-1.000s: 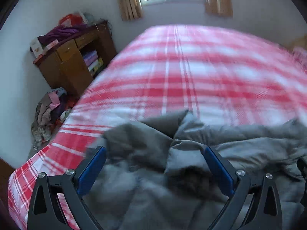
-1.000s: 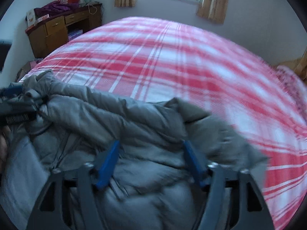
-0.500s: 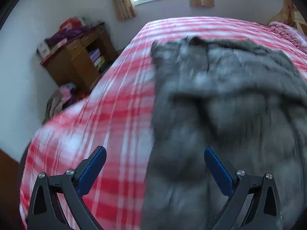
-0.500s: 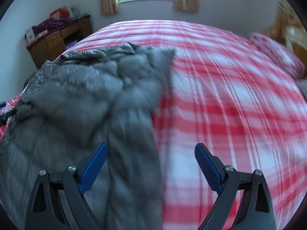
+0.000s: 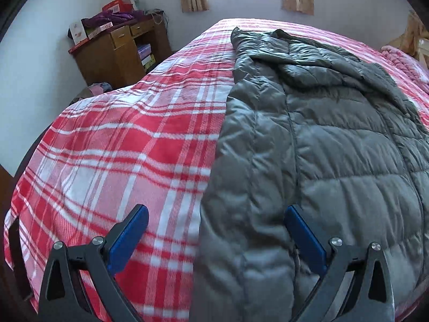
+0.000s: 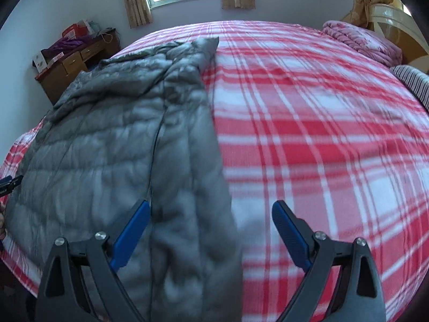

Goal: Fold large clothes

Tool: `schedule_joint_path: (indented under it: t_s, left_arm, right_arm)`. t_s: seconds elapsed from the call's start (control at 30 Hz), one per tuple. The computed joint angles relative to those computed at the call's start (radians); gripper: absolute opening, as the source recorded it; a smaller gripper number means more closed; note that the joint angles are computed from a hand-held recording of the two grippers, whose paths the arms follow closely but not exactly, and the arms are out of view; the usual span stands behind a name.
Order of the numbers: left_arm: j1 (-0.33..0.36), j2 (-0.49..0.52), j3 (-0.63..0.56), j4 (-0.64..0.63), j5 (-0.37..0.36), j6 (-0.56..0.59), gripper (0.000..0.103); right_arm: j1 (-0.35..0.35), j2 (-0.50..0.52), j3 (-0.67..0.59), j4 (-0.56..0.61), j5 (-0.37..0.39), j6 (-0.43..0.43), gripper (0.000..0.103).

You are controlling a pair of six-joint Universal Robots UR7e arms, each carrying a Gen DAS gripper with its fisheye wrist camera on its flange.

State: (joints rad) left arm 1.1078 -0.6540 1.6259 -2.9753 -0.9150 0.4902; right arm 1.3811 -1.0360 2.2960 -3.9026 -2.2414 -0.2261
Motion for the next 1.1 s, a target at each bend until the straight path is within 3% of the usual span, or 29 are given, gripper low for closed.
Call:
schedule_joint_path:
  t_s: [0.17,0.2,0.23,0.3,0.33,0.4,0.47,0.6,0.73,0.83,0.97,1.1]
  left_arm:
    - [0.004,-0.038,0.065,-0.042,-0.023,0.033,0.1]
    - [0.003,-0.043,0.073,-0.037,-0.035,0.037,0.087]
    - [0.006,-0.056,0.078,0.011,-0.064,0.022,0.058]
    - [0.018,-0.087,0.083,0.093,-0.153,-0.024,0.022]
    - [0.015,-0.092,0.094,0.083,-0.158,-0.022,0.014]
    - [0.0,-0.111,0.13,0.035,-0.158,0.012,0.008]
    - [-0.009,-0.154,0.157,0.029,-0.197,0.007,0.006]
    - [-0.026,-0.294,0.213,0.077,-0.346,-0.017,0.004]
    - [-0.055,-0.426,0.252,0.1,-0.462,-0.023,0.004]
    - [-0.076,-0.468,0.25,0.072,-0.491,-0.008,0.004]
    - [-0.09,-0.371,0.172,-0.016,-0.453,0.062,0.004]
    - [-0.087,-0.162,-0.013,-0.047,-0.357,0.1,0.004]
  right_arm:
    - [0.003,0.043,0.067,-0.116,0.012,0.01,0.079]
    - [0.004,0.048,0.074,-0.127,0.016,0.009,0.071]
    - [0.005,0.054,0.082,-0.139,0.023,0.008,0.065]
    - [0.012,0.061,0.094,-0.144,0.038,0.003,0.028]
    - [0.011,0.059,0.101,-0.142,0.056,0.004,0.021]
    - [0.002,0.044,0.123,-0.141,0.119,0.024,0.011]
    - [0.022,0.053,0.13,-0.182,0.108,0.015,0.009]
    - [0.069,-0.004,0.191,-0.262,0.142,0.025,0.008]
    - [0.193,-0.095,0.238,-0.321,0.092,0.004,0.008]
    - [0.32,-0.139,0.23,-0.369,0.016,-0.057,0.008]
    - [0.404,-0.162,0.166,-0.399,-0.016,-0.134,0.008]
    - [0.317,-0.16,0.026,-0.285,0.048,-0.166,0.008]
